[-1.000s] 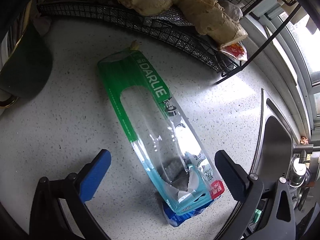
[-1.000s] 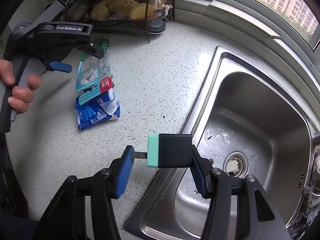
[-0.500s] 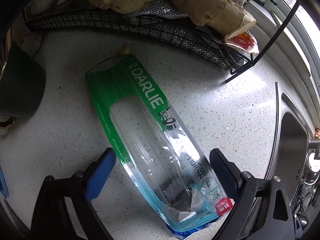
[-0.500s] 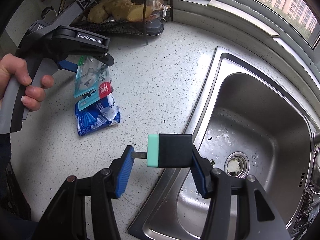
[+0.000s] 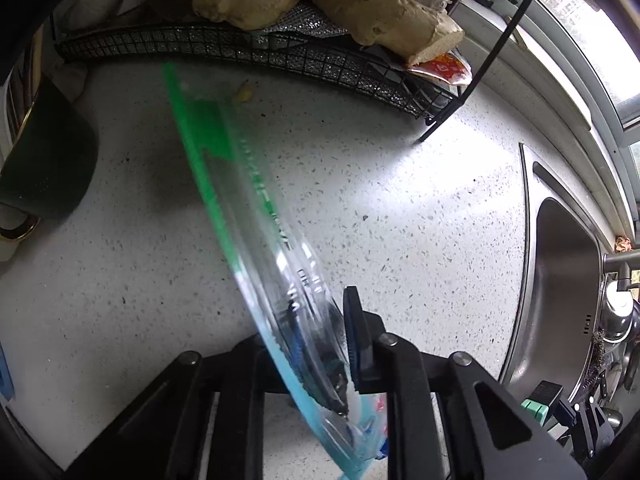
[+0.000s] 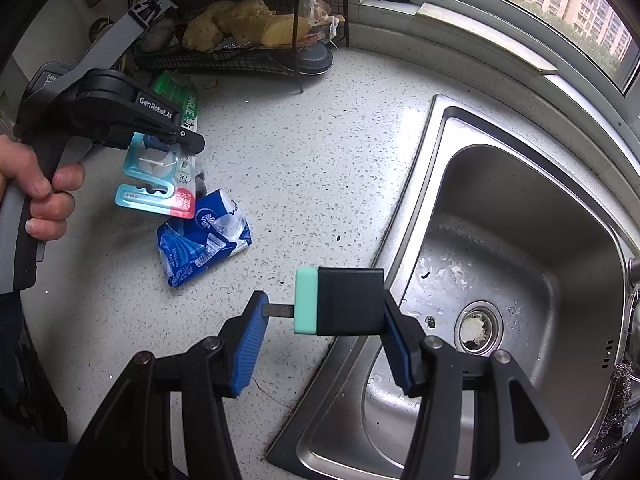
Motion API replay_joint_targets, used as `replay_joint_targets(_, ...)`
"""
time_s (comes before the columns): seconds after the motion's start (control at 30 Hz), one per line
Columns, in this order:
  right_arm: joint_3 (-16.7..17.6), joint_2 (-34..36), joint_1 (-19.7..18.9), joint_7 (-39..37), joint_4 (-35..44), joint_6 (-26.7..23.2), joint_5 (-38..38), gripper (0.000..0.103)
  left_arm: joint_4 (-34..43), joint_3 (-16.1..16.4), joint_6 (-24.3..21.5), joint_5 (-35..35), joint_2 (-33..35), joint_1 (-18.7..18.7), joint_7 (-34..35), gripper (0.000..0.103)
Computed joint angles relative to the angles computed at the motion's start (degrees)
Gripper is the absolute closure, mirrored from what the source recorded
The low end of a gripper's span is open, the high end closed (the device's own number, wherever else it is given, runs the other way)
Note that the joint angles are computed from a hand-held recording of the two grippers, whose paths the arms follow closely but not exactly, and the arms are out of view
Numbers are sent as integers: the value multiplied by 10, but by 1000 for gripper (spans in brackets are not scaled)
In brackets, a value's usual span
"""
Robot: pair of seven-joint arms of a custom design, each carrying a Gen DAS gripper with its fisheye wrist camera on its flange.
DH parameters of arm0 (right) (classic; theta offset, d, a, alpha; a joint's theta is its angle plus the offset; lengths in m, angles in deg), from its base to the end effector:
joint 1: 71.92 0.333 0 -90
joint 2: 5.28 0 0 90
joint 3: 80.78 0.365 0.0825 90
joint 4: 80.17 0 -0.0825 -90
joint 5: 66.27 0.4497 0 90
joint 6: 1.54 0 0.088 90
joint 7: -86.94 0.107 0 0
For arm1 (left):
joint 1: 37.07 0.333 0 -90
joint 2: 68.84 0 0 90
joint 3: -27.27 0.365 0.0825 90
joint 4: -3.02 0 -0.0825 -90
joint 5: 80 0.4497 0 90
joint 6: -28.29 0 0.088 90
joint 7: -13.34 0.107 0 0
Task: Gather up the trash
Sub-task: 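Grasp the green DARLIE toothpaste box with the left tool while the right tool holds the charger, then carry the toothpaste box and charger down toward the red bin with both tools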
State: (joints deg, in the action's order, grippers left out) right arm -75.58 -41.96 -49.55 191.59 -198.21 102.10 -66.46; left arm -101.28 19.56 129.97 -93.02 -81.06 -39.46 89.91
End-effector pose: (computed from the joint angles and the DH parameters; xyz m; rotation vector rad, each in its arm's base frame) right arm 0.3505 0.2005 0.7571 -2.1819 1.7508 -0.2997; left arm 0.5476 -0.1258 0.6830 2.2435 -2.0576 0.3774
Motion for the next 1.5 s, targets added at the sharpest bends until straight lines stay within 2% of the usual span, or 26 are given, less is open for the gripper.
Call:
replay_joint_targets(0.13, 0, -6, 3, -1, -3, 2, 6, 51, -11, -3, -1, -2, -28, -4, 5, 96)
replay_joint_targets(0.5, 2, -41, 18, 0, -20, 19, 26, 51, -59, -13, -21, -1, -137, -22, 42, 97)
replay_joint_targets(0.57, 3, -52, 22, 0, -23, 19, 30, 51, -72, -5, -38, -6, -172, -22, 49, 97)
replay_joint_targets(0.77, 1, -101, 34, -11, -42, 10, 36, 51, -104, -17, -70, -24, -253, -28, 30, 97)
replay_joint_targets(0.83, -1, -122, 39, -15, -50, 4, 41, 51, -115, -12, -88, -29, -286, -31, 31, 97)
replay_joint_targets(1.2, -11, -246, 57, -38, -96, -47, 62, 51, -149, -64, -149, -59, -416, -54, -55, 97)
replay_joint_targets(1.5, -16, -329, 69, -54, -119, -94, 86, 52, -143, -113, -201, -87, -484, -85, -148, 97)
